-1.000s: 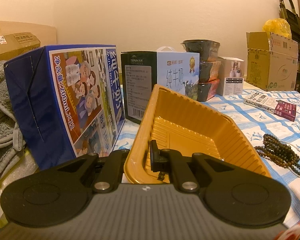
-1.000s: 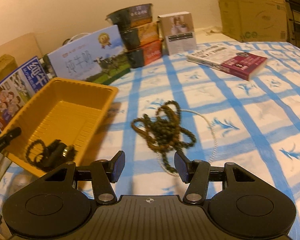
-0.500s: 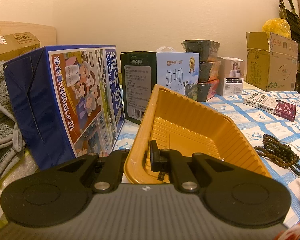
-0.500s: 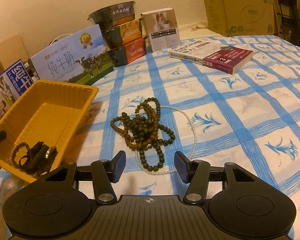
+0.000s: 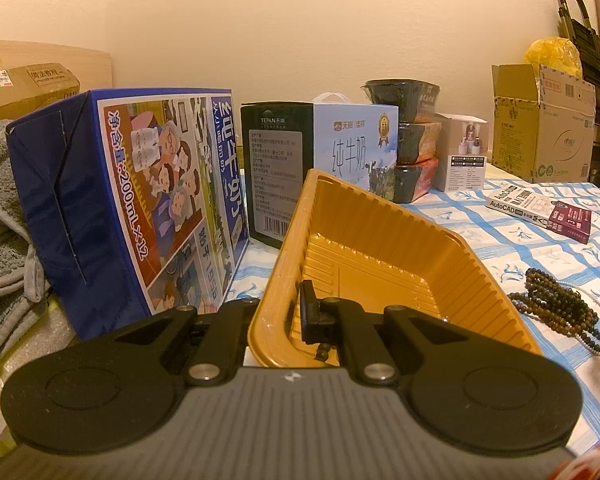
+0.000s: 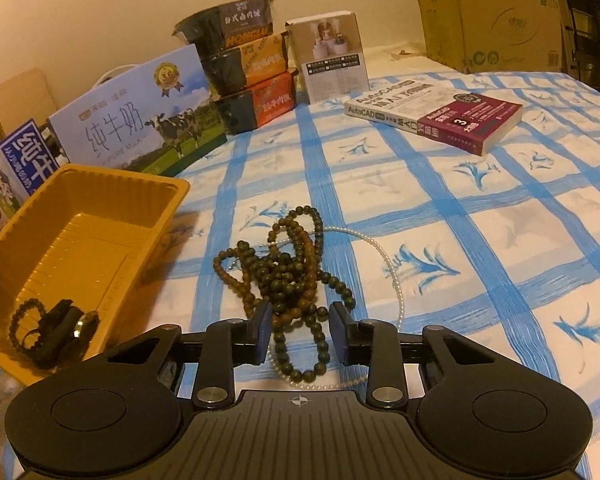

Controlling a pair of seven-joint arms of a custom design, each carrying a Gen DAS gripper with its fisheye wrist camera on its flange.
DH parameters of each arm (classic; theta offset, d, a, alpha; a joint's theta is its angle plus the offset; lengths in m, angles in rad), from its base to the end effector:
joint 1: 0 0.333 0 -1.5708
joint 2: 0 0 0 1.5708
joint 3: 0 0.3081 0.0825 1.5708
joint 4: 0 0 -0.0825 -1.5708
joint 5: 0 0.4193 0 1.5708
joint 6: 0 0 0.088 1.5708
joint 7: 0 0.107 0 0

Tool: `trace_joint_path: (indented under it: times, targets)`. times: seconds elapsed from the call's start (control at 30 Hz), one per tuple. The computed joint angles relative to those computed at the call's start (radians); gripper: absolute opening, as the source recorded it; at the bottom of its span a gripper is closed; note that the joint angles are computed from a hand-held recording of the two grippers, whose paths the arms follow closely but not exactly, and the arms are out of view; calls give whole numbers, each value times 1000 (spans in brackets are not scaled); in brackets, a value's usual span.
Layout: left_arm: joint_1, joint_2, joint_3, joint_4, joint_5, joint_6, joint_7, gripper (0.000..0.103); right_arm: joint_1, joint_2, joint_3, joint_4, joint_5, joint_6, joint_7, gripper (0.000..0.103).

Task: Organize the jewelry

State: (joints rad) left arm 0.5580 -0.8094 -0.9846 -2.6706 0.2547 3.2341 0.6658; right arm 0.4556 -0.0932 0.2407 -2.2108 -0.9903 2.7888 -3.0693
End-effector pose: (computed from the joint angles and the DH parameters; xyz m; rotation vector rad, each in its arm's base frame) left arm 0.4034 -0.2307 0.4581 -1.4774 1.4875 -0.9420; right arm 0.4189 0.4026 0.4508 -1.5484 1.7220 -0.4632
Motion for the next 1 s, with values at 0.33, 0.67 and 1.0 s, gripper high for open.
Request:
trace_joint_path:
  times: [0.33, 0.67, 1.0]
  targets:
    - [-4, 0, 2, 0, 4, -3, -5, 8, 5, 103, -56, 62, -56, 72, 66, 18]
    - [-2, -4, -2, -2, 4, -2, -13, 8, 19, 51, -62, 70, -307, 83, 234, 7]
    - [-8, -6, 1, -6, 2, 1, -15, 8, 6, -9, -24, 80, -415, 242, 204, 7]
